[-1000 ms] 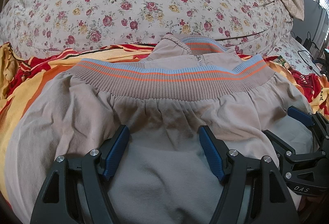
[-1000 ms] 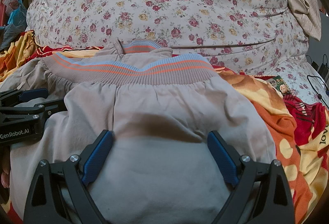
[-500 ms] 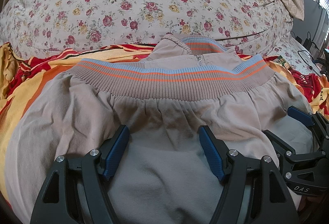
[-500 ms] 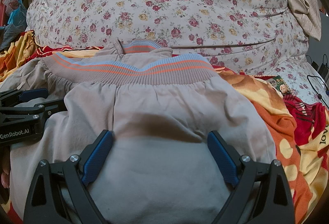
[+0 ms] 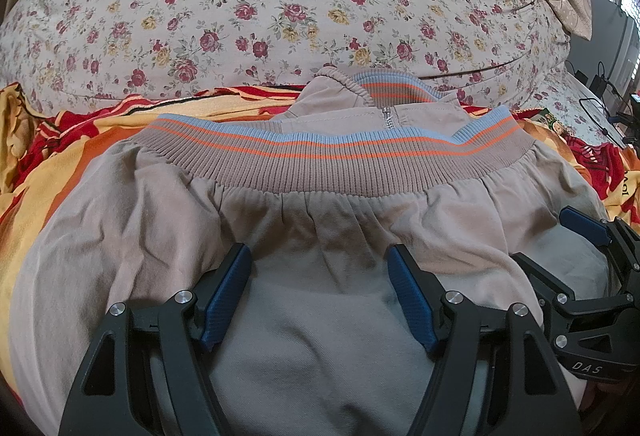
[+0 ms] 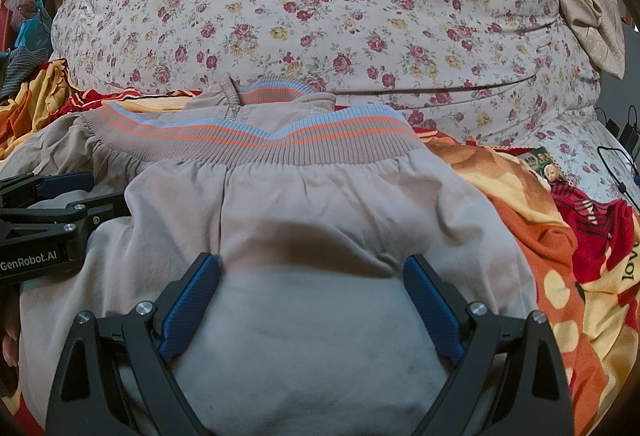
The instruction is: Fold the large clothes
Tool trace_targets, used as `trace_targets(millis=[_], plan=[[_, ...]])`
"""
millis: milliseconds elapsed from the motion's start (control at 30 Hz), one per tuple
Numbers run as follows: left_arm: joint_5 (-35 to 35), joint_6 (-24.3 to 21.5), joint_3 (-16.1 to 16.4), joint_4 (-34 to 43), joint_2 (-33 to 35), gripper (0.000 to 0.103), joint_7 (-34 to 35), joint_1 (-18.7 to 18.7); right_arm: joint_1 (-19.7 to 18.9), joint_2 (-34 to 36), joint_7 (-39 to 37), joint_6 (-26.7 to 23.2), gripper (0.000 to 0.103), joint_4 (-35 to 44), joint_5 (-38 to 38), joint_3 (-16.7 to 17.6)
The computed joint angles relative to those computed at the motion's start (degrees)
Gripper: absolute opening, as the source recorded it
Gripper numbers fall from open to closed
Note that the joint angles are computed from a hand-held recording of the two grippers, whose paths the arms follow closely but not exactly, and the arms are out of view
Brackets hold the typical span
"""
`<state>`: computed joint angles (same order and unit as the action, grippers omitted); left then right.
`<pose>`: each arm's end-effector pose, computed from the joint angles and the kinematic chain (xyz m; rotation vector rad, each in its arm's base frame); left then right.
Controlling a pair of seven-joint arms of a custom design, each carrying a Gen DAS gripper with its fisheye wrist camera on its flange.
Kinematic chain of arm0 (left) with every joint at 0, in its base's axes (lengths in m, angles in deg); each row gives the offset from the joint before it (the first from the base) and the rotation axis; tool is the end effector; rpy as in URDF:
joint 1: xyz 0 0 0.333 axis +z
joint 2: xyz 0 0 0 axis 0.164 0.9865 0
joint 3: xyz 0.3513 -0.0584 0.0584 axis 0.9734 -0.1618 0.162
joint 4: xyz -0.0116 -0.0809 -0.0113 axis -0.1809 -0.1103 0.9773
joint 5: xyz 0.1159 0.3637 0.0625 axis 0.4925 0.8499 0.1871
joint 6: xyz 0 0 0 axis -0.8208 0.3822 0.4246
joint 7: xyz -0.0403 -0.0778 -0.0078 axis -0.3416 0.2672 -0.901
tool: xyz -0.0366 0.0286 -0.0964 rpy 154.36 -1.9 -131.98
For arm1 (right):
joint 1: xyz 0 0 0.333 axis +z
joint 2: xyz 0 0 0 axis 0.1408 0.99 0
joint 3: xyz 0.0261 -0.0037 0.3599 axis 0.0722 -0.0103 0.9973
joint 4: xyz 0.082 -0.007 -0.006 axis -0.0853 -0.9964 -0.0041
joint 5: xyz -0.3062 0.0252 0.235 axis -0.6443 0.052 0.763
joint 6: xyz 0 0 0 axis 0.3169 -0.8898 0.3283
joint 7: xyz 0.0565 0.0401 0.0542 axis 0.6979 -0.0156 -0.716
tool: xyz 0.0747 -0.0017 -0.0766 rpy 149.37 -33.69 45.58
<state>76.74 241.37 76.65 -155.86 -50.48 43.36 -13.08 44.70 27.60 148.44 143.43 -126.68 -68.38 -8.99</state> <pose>0.6735 -0.3527 0.4734 -1.7050 2.0341 -0.8568 0.6454 0.4202 0.4759 -1.9264 1.6208 -0.7831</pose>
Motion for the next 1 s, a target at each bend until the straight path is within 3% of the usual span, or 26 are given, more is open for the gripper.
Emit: trace_targets(millis=[233,500,633,733,900,1000], plan=[[0.60,-0.37,0.35,0.33,0.15,0.061,-0.14,-0.36,-0.77,0.25,-0.72,0.92,0.097,-0.09,1.32,0.57],[-0.40,2.38,-0.14,-1.24,-0.19,0.061,0.46,0.42,-0.51,0.00,-0.17,3.29,0.097,-0.97,1.91,-0.15],[0.80,1.65,1.24,-0.58,0.10,0.061,-0.64,-0.90,-0.90,-1.58,1.54,7.97,0.097,-4.03,1.77,-0.56],[1.54,1.28,1.45,-0.36,0.20,0.061,-1.19,-1.17,-1.42,-3.58,3.92,14.56,0.097,-8.07,1.77,-1.26],[3.14,-0.27,2.11,0.57,0.53,0.062,-2.16,-1.89,-0.85,-4.80,4.98,16.95,0.097,-10.00,1.86,-2.41],[3.83,-0.70,2.14,0.74,0.57,0.062,-2.77,-1.93,-1.41,-6.39,5.15,20.79,0.097,-13.01,2.28,-2.42]])
